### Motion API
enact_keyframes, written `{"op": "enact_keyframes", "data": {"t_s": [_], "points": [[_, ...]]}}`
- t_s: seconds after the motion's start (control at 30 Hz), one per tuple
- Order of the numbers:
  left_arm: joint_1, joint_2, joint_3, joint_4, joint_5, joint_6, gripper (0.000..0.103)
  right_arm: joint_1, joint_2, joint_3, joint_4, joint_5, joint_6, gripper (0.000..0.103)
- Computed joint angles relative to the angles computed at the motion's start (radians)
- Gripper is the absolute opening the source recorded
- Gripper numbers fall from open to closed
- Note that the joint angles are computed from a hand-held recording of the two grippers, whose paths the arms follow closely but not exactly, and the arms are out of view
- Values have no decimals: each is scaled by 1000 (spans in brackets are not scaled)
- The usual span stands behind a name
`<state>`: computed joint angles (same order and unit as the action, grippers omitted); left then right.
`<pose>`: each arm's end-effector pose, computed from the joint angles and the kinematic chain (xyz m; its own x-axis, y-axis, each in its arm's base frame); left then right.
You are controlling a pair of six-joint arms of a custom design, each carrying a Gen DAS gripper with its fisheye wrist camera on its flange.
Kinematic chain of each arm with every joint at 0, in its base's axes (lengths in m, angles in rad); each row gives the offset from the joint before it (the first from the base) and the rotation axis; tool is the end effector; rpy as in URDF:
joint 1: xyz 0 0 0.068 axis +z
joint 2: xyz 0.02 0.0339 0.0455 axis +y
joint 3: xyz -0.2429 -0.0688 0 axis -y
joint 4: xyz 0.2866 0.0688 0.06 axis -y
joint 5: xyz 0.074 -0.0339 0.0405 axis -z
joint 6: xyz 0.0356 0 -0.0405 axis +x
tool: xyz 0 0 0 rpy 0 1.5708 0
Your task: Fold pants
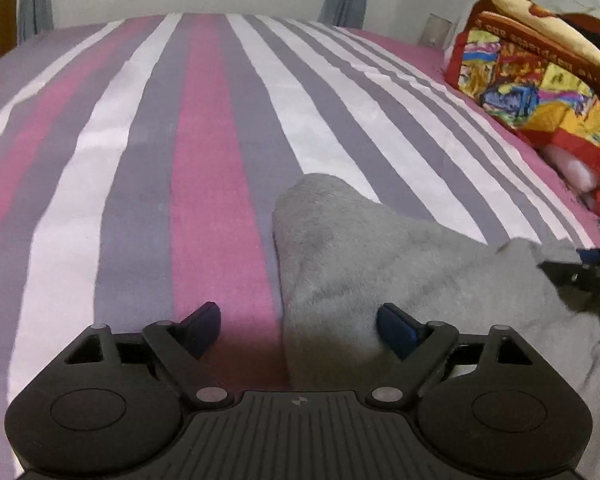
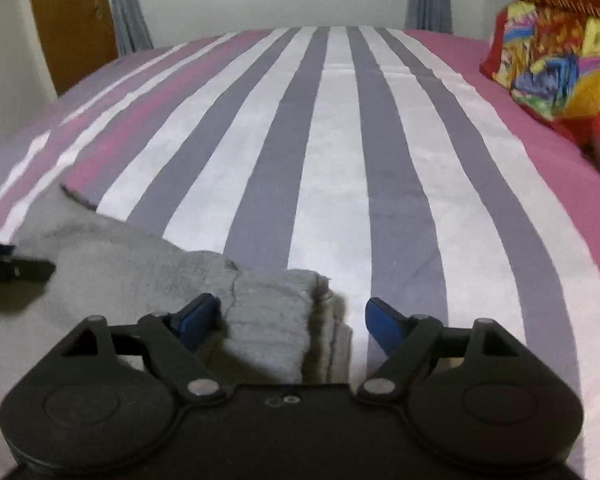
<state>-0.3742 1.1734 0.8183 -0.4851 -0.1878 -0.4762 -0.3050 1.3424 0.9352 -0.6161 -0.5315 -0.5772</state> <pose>0.2708 -0.0992 0.2129 -0.7276 -0.1981 -0.6568 -0.1017 0.9780 -0.1823 0.2977 -0.0748 0.2023 -0.6864 -0.2771 -0.6724 -0.4384 0.8954 0.0786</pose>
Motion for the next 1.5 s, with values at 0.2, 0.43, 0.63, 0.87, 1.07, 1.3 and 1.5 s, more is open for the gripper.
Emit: {"op": "enact_keyframes", "data": {"t_s": [0.2, 0.43, 0.63, 0.87, 1.07, 1.3, 1.5], "points": [[-96, -316, -158, -118, -69, -44, 86, -215, -86, -5, -218, -231, -164, 76], [-230, -444, -206, -269, -184, -140, 86, -286, -57, -16, -324, -173, -241, 65], [-365, -459, -164, -366, -276, -198, 86, -353, -155, -23, -441, -253, -324, 38], [-385, -520, -202, -389, -255, -305, 86, -322, -85, -10, -426, -274, -342, 40], [-328, -554, -244, -358, -184, -313, 86, -267, 105, 115, -494, -273, -318, 39], [-354, -520, -227, -349, -208, -303, 86, -292, -162, -55, -359, -238, -425, 18], [-348, -497, -195, -376, -211, -296, 86, -335, -41, 23, -415, -308, -335, 29]]}}
